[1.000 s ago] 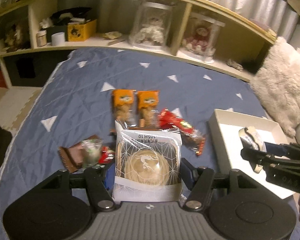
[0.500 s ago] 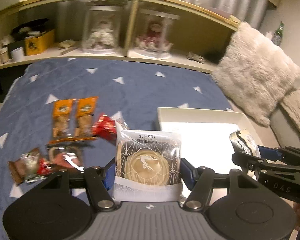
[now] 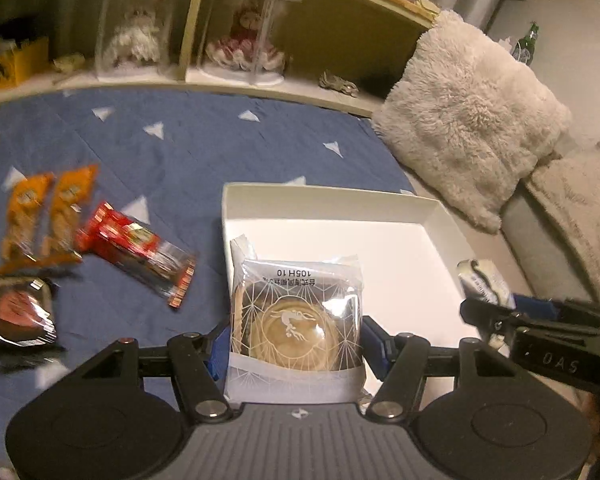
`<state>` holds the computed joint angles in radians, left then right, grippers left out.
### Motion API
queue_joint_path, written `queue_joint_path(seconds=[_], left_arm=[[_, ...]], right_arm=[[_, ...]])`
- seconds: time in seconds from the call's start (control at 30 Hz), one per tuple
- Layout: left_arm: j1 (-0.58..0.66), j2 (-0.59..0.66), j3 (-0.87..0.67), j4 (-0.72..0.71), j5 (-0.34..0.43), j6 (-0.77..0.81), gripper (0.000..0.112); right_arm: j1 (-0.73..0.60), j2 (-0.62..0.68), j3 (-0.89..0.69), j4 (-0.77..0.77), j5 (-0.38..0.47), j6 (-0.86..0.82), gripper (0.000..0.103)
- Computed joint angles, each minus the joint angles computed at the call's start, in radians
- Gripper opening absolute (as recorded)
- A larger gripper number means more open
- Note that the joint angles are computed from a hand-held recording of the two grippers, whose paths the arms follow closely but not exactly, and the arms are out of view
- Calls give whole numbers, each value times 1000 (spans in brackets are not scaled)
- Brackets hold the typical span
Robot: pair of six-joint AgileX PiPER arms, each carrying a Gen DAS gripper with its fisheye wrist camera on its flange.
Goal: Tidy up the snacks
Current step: 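Carry both packets into the white tray and open both tools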
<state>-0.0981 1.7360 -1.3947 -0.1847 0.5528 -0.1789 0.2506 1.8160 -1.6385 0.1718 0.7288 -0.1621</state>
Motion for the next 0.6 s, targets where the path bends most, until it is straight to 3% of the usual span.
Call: queue_joint_path(seconds=[0.2,0.5,0.6], left_arm=[[39,70,2,-348,14,211,65],[71,103,19,-533,43,264,66],[72,99,-5,-497,67,234,84]], right_arm=[[-17,55,-49,-10,55,12,57],[-9,147,-148,-61,171,33,58],[-10,170,-175,-71,204,41,58]])
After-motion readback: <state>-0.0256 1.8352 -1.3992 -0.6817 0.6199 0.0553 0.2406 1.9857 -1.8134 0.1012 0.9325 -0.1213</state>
